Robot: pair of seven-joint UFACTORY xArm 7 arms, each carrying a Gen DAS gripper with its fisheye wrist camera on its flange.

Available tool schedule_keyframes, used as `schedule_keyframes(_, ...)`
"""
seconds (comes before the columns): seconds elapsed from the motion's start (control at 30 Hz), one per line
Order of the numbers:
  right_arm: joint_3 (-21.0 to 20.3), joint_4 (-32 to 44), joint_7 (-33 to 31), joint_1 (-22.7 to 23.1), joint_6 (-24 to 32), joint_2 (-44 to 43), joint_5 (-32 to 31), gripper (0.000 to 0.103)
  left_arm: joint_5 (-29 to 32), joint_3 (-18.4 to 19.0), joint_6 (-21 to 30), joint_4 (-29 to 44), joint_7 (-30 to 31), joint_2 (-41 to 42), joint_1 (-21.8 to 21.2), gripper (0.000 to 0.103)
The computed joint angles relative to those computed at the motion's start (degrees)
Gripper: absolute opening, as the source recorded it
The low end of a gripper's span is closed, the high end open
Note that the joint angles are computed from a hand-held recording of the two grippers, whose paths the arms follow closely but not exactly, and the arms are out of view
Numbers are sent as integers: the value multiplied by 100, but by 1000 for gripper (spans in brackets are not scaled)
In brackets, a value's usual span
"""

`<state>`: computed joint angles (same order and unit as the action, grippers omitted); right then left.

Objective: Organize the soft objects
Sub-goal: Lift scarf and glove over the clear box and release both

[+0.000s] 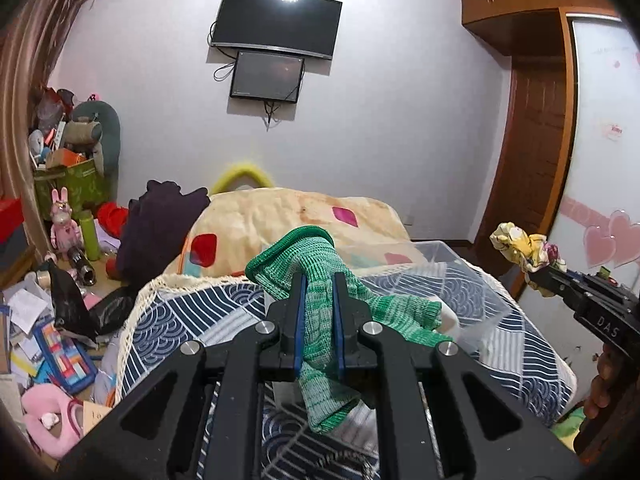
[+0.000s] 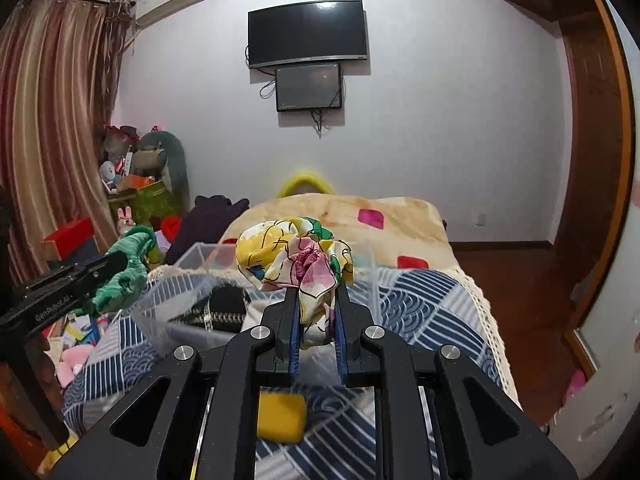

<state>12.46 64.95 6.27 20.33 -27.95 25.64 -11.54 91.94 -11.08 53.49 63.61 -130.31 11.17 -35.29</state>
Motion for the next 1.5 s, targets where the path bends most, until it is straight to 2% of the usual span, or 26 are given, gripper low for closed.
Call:
schedule_keyframes(0.17,-30,427,-86,110,328,230,59,13,-22,110,-330,209,80,169,134,11)
schedule_keyframes(0.27,-67,752,-211,212,680,427,130,13,-91,180,-446,348,239,314,173,11)
schedule_keyframes(0.67,-36,1800,-638,374,2021,1082,463,13,-444,603,-1496,1112,919,1057,296,11)
schedule_keyframes(0.9,-49,1899,-850,392,2351,1116,645,14,-815,845,-1862,1405,1334,1356,229,11)
schedule_keyframes(1.0,-57,1858,-919,403,2338,1084,687,15,-892,913,-1826,1416,1426,1371,146,11)
schedule_keyframes(1.13,153,1836,-1061,240,2401,1068,727,16,-924,948,-1799,1367,1477,1337,81,11)
schedule_keyframes(1.23,161,1735,-1118,224,2389,989,761,25,-986,941,-1839,1307,1546,1288,84,18)
schedule_keyframes(1.3,370,1654,-1205,32,2351,954,778,41,-1001,935,-1850,1245,1548,1232,80,23)
schedule_keyframes(1.37,357,1536,-1212,17,2197,892,807,48,-993,915,-1863,1172,1553,1165,78,31)
schedule_keyframes(1.5,950,1253,-1339,-527,1991,764,715,54,-866,831,-1678,1025,1514,1013,-4,47)
